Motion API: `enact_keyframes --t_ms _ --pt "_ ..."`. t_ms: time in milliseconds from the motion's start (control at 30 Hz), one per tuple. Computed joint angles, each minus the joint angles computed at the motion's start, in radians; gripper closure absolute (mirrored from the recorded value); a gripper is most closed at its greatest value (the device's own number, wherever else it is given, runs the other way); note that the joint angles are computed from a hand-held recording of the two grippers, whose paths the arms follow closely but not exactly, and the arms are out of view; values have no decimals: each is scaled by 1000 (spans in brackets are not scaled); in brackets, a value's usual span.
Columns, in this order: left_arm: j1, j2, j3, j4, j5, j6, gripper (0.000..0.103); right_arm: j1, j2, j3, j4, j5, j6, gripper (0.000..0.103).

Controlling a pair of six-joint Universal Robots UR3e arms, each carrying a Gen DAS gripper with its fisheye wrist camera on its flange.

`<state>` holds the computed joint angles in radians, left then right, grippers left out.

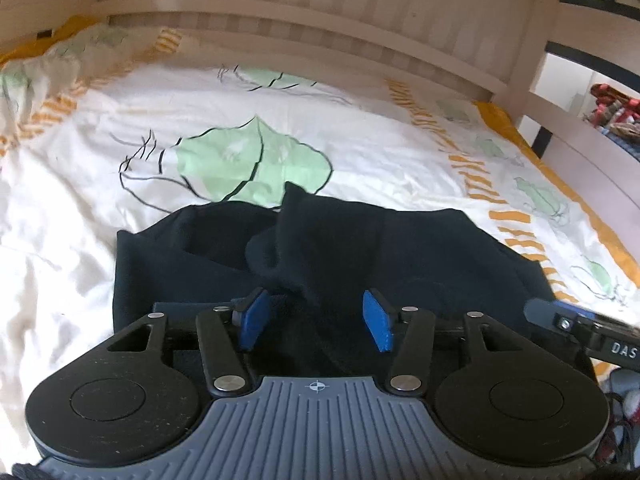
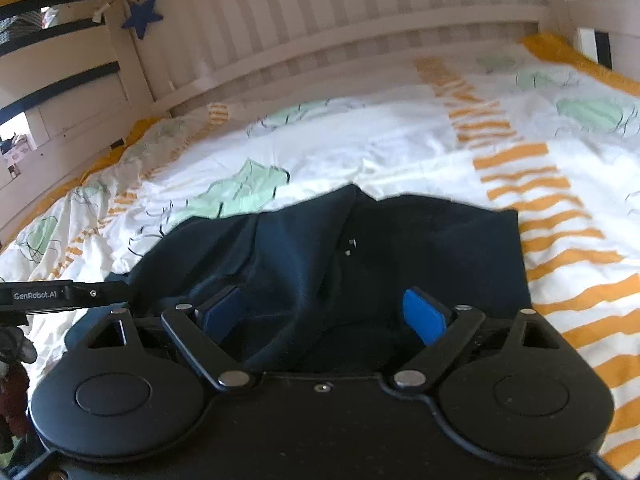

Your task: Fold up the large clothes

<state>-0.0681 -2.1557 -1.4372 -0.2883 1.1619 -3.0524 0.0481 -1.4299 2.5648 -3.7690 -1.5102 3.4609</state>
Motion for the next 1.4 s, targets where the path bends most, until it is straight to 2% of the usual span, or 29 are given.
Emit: enact_keyframes --t_ms 100,267,333,400,467,567,700,800,1100,1200,1400 --pt "-29 -2 8 -14 4 16 44 81 7 -75 56 -90 -18 13" --pt "-76 -43 4 -3 63 47 43 193 86 -200 165 -200 -81 13" --pt "-83 -65 9 -30 89 54 40 221 124 -234 222 -237 -77 13" --pt "-79 -78 -25 20 90 65 38 224 161 -247 261 -239 -50 12" --pt "-89 -89 -67 113 112 103 35 238 215 -231 169 -264 -34 11" --pt "-106 -105 -98 197 144 97 32 261 231 -257 190 -296 -36 8" --pt "-118 -105 -129 261 165 78 31 258 237 -260 190 -289 -37 3" --pt "-118 -101 -129 258 164 74 30 257 246 -254 167 -285 -34 2" --pt "-116 -49 -80 98 159 35 30 234 174 -236 237 -245 -40 1" --pt "-106 8 -142 126 148 14 31 242 119 -223 281 -259 -11 1" --pt "-70 180 -316 193 102 46 30 323 2 -142 220 -368 39 1"
